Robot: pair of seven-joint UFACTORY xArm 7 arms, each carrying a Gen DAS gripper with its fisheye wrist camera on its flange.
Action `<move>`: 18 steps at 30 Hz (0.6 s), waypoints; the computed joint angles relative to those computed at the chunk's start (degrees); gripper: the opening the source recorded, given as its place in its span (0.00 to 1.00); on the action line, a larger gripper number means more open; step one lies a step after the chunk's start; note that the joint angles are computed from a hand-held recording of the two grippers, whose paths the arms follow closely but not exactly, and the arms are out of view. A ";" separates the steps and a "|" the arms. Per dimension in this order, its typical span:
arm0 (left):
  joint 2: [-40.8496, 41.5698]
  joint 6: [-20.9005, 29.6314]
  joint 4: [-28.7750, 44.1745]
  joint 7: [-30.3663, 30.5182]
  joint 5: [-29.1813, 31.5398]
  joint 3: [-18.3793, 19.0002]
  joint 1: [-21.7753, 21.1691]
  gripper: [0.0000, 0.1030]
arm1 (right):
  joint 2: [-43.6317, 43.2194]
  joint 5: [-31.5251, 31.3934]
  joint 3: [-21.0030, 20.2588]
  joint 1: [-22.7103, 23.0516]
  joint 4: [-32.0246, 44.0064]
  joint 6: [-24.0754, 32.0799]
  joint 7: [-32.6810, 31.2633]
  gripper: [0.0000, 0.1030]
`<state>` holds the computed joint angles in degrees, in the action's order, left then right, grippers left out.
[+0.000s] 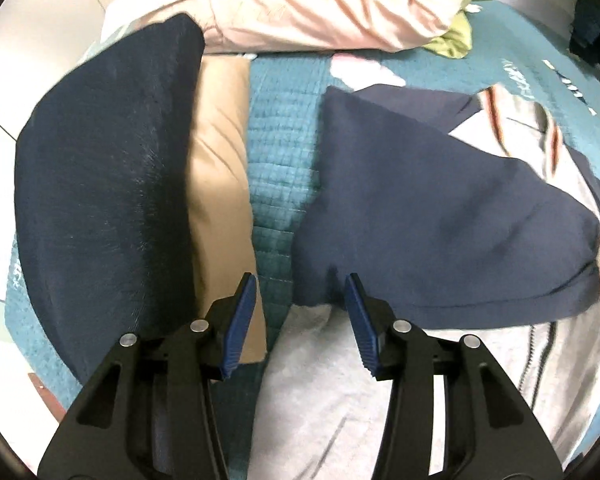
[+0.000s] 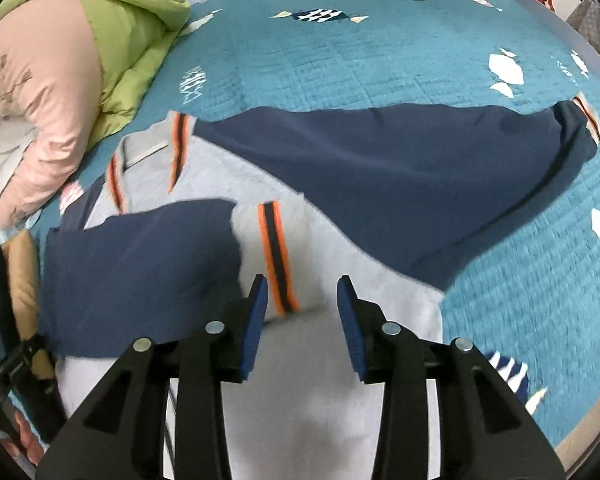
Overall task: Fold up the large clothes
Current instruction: 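Move the right gripper over the jacket toward the other navy sleeve's cuff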
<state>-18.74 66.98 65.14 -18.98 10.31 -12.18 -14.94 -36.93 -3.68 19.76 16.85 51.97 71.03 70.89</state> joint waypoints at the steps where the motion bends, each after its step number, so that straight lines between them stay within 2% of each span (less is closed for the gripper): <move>1: -0.52 0.24 0.02 -0.05 -0.06 -0.13 -0.16 0.52 | -0.23 0.16 0.38 0.25 0.41 0.91 0.24 0.34; 2: -1.06 0.68 0.31 -0.19 0.17 -0.56 -0.37 0.56 | -0.31 0.28 0.82 0.53 1.06 2.18 0.36 0.35; 4: -1.71 1.81 1.19 -0.78 0.67 -1.72 -0.95 0.60 | -0.18 -0.16 2.06 0.70 2.66 4.73 1.09 0.45; 6: -2.27 2.77 1.78 -0.78 0.00 -2.16 -1.66 0.61 | -0.90 -0.57 3.17 1.00 3.38 6.32 2.25 0.61; 8: -2.97 4.24 2.46 -1.05 -0.90 -2.88 -2.57 0.68 | -2.40 -0.11 3.61 1.44 3.50 7.97 3.42 0.68; 12: -4.17 5.54 3.65 -1.88 -2.63 -4.58 -4.54 0.70 | -5.76 0.39 4.66 1.70 3.88 11.22 5.33 0.82; 14: -4.33 5.56 4.22 -2.66 -2.43 -5.86 -5.40 0.80 | -6.91 0.10 5.21 1.51 4.58 13.68 5.30 0.83; 18: -3.35 5.58 6.38 -2.70 -2.20 -8.68 -8.08 0.80 | -11.16 -0.06 4.97 1.30 4.91 18.63 3.69 0.83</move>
